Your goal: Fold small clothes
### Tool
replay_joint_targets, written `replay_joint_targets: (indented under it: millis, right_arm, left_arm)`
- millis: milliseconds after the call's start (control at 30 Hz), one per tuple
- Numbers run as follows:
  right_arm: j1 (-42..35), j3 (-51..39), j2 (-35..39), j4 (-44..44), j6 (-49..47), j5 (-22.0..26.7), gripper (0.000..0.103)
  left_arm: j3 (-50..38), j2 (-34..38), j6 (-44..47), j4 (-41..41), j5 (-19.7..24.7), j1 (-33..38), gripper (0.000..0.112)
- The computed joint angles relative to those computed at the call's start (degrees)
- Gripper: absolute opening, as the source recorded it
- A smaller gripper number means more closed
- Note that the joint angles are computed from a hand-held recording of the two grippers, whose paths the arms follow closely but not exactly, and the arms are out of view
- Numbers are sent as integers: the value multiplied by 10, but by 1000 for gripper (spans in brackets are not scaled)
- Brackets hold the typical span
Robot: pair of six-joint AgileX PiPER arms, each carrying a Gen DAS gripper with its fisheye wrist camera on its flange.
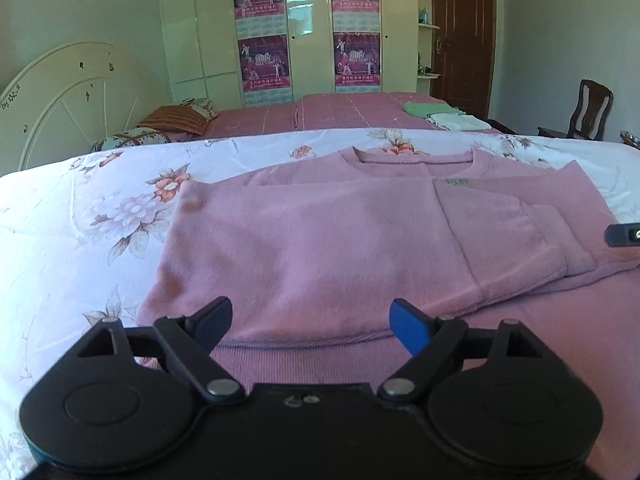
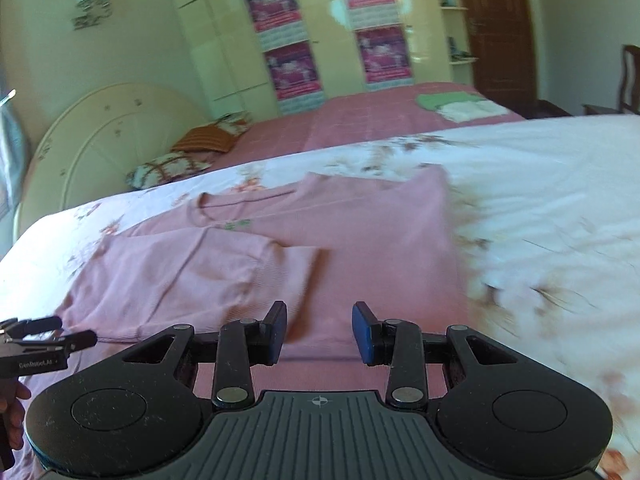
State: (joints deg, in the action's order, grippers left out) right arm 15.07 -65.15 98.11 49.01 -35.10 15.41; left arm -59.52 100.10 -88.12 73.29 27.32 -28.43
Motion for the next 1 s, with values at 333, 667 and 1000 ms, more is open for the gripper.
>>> replay_joint_targets:
  millis: [333,667,1000]
  right_arm:
    - [18,-36,45,-69,35,25,36]
    - [-73,143,-155,-44,-1,89,46]
    - [-319,295,-377,0,34,316,62]
  left_arm:
    - [-7,-6,111,-124,27,18,89]
    - [272,-281,111,-161,84,13,81]
    - [372,-559,645,-667,65,167,71]
